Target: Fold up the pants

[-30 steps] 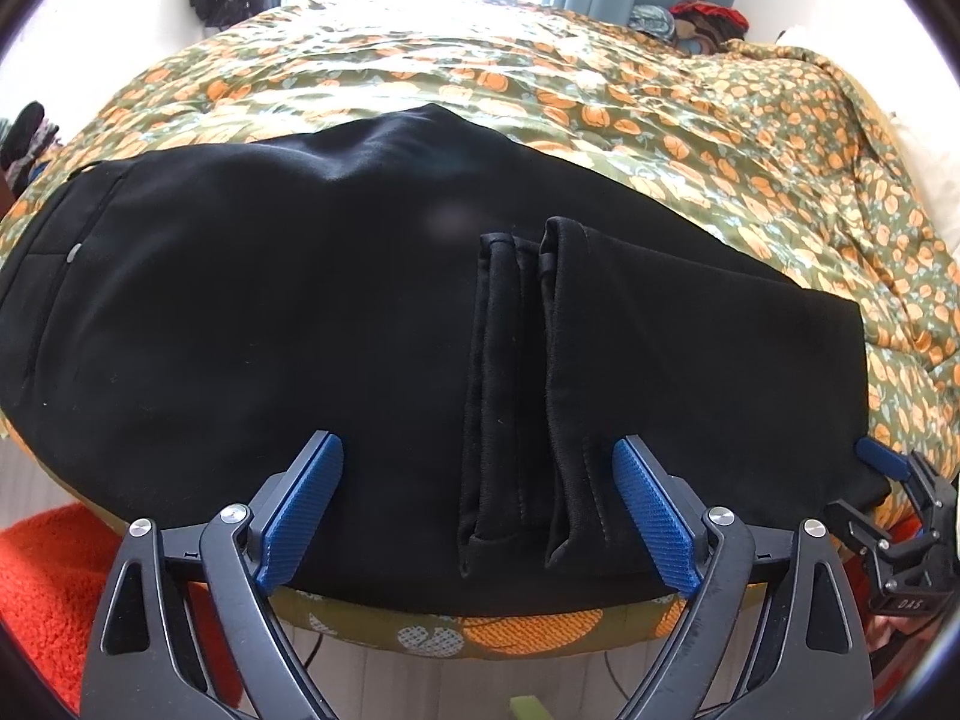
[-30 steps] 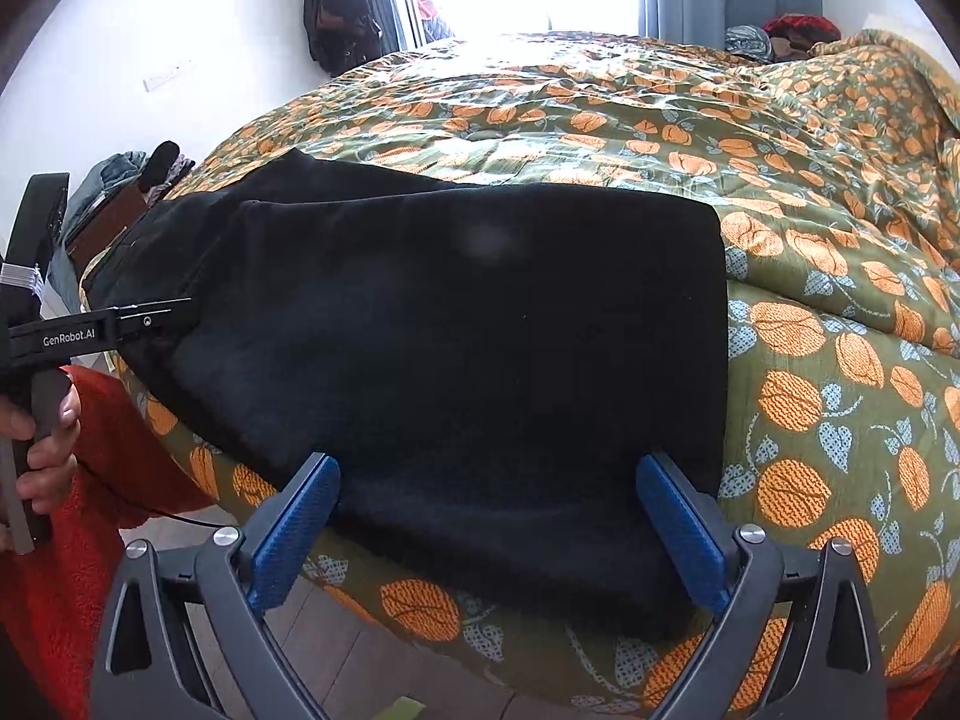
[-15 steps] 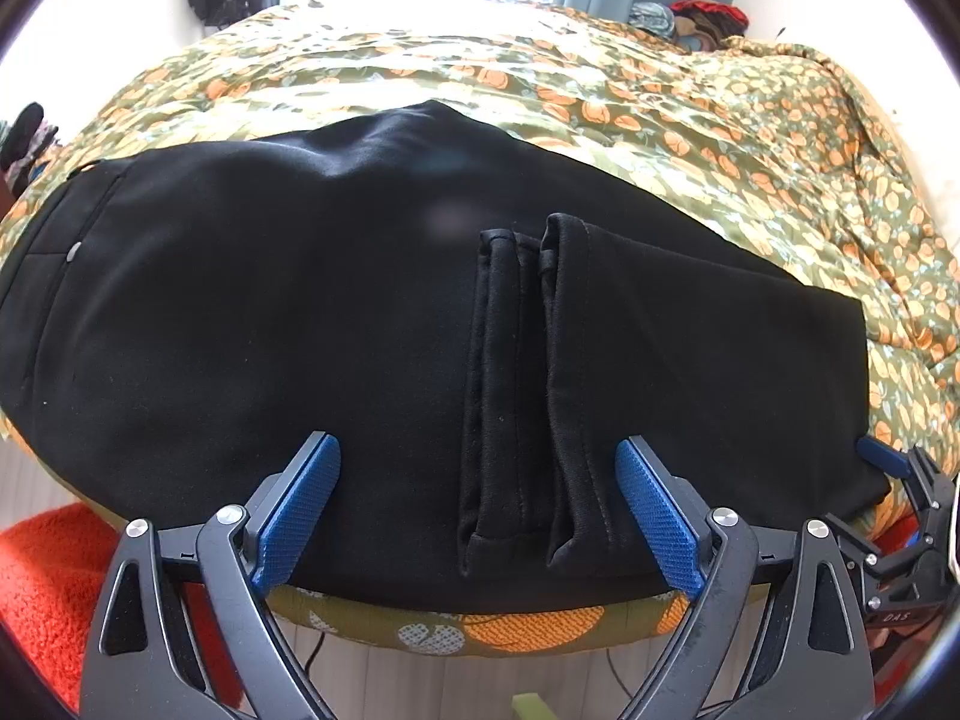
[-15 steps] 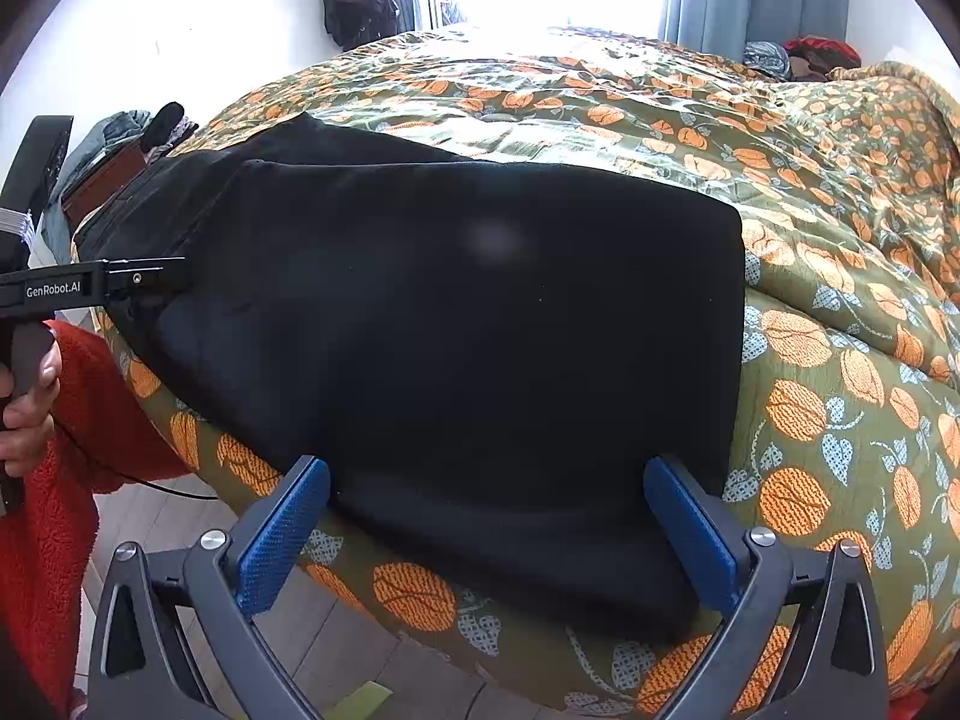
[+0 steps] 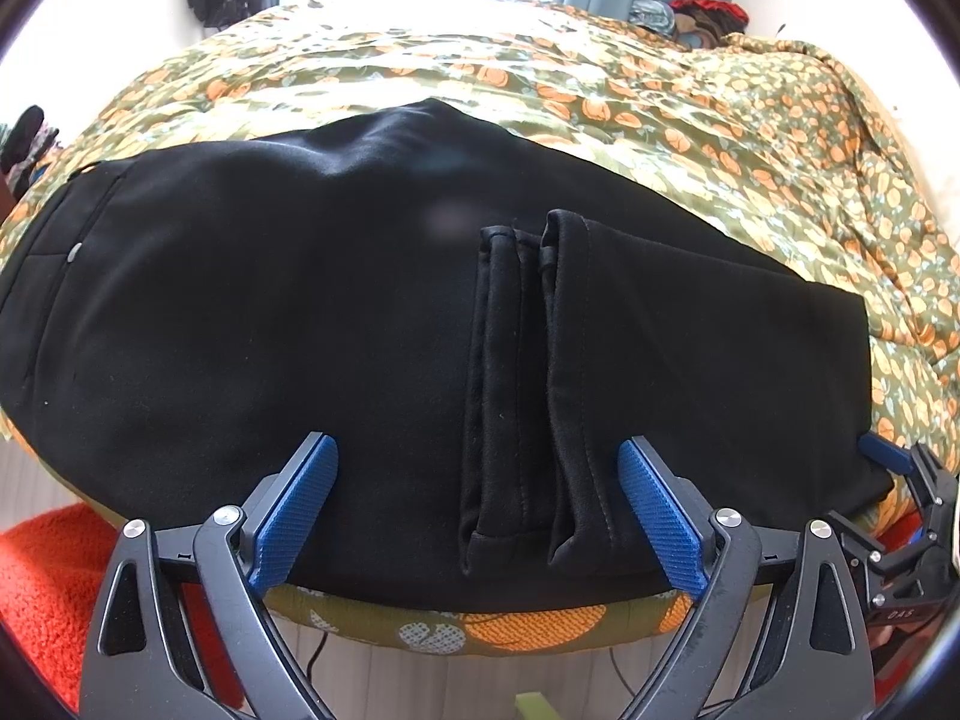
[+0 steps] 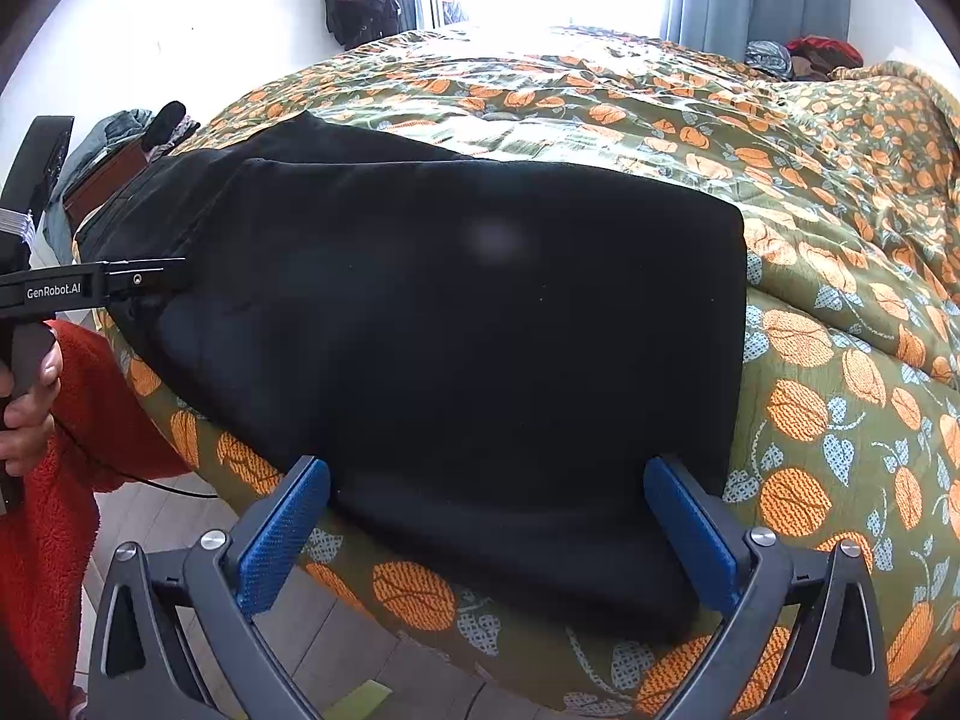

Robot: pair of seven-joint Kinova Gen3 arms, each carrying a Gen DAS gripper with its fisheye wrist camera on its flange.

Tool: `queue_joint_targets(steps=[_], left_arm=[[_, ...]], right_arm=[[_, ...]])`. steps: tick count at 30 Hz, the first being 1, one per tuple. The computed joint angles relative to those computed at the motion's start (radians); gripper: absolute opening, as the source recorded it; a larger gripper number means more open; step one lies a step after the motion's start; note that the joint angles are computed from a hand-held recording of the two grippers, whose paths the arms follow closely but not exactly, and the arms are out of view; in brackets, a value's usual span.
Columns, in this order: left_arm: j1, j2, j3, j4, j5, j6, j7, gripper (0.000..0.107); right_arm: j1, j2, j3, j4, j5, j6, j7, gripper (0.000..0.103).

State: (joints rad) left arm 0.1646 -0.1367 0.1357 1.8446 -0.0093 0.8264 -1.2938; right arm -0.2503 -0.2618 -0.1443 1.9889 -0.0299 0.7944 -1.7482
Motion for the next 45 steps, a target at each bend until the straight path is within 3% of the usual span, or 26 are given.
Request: queue_joint_targets(steps=[20,25,27,34,45], left_arm=[[0.0,-0.002,0.0,0.002,-0.007,0.001,0.0,0.097],[-0.009,-0.028,-0.049,0.013,0.085,-0.013,-0.05,0.097],[-0.023,-0.048,-0.076,0.025,0.141,-0.026,-0.072,0.097],[-0.066,-0.073,-0.088,0.022,0.167,-0.032,-0.07,0.097],[-0.088,-0.091,-0.073,0.017,0.147,-0.017,-0.05,0.097]], right_arm=[[0.0,0.0,0.005,-0.002,-0.004,-0.002,0.006,0.103],[0.005,-0.05,0.002,0.037,-0.005,-0.063,-0.001,0.103],[0.033,-0.077,-0.031,0.034,0.027,-0.07,-0.047,0.103],[0.183,-0.139,-0.179,0.02,0.215,-0.05,-0.275,0.103],[0.161,-0.131,-0.143,0.014,0.283,0.026,-0.397,0.103]])
